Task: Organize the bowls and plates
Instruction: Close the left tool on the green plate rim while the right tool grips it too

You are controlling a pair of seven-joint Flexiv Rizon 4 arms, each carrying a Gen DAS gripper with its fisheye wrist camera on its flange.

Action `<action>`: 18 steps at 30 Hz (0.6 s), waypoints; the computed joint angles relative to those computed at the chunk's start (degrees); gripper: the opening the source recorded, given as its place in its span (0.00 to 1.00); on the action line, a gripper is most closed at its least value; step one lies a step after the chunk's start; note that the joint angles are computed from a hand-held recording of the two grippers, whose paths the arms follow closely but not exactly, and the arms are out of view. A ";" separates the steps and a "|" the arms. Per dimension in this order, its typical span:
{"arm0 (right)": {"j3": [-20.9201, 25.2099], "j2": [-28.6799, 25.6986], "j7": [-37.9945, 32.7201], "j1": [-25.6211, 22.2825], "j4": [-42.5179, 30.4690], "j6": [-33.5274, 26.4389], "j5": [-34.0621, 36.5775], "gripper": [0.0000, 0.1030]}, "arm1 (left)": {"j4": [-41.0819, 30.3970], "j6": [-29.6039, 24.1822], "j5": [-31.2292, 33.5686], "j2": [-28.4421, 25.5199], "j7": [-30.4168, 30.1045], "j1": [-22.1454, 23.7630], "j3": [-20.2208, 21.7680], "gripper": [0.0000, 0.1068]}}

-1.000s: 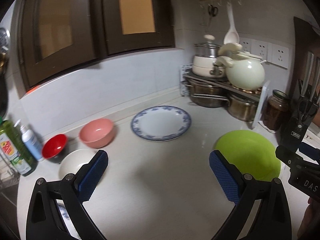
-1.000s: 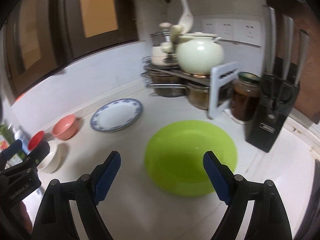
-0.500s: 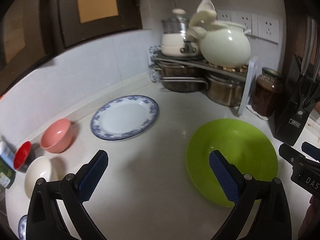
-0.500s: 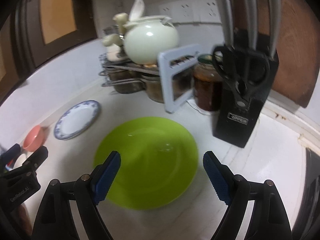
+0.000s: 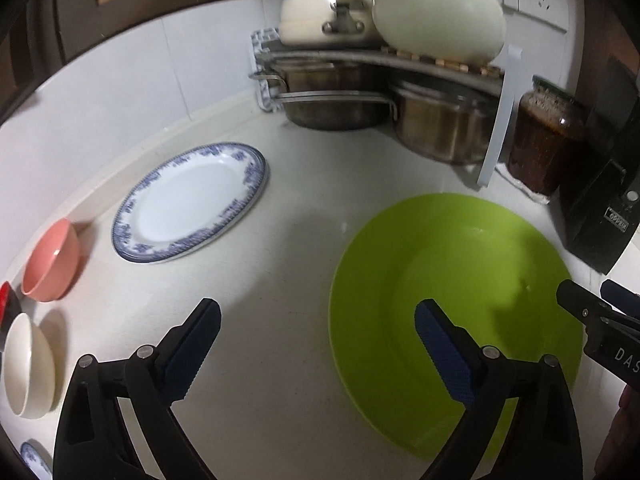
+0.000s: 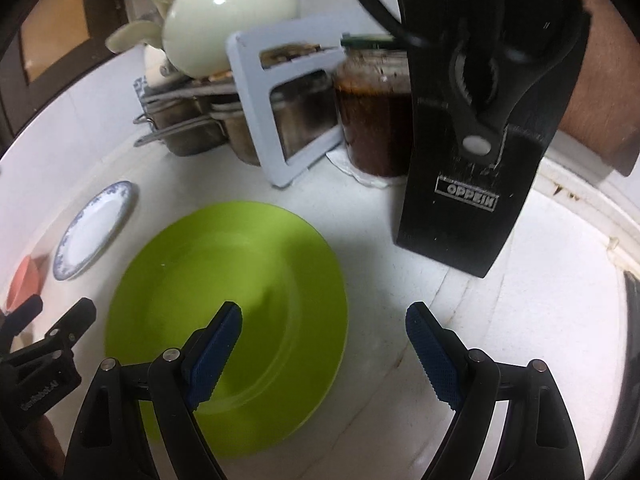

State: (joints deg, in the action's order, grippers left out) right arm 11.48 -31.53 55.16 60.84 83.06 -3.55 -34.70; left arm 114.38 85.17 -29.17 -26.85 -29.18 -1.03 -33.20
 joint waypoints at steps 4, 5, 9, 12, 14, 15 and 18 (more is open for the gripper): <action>0.36 0.70 0.04 -1.49 2.39 3.16 0.63 0.82 | -2.15 -2.95 1.49 -1.08 -1.86 -3.56 4.23 0.91; 0.39 0.86 0.18 -1.73 3.01 3.95 0.52 0.81 | -2.45 -3.42 1.69 -1.25 -1.97 -4.09 4.92 0.91; 0.61 1.29 0.33 -2.69 4.69 6.13 0.89 0.75 | -3.94 -5.11 2.46 -2.07 -3.05 -6.53 7.69 0.85; 0.75 1.72 0.73 -3.40 6.07 8.35 0.93 0.69 | -5.03 -6.80 2.92 -2.39 -3.72 -7.78 9.18 0.80; 0.76 1.86 0.69 -3.66 6.63 9.31 0.73 0.66 | -5.75 -7.90 3.09 -2.62 -4.17 -8.60 10.14 0.77; 0.76 1.91 0.66 -3.78 6.81 9.68 0.70 0.65 | -6.01 -8.47 3.04 -2.70 -4.22 -8.81 10.37 0.73; 0.70 2.06 0.73 -4.07 7.36 10.70 0.42 0.63 | -6.87 -10.38 3.21 -2.92 -4.71 -9.75 11.63 0.63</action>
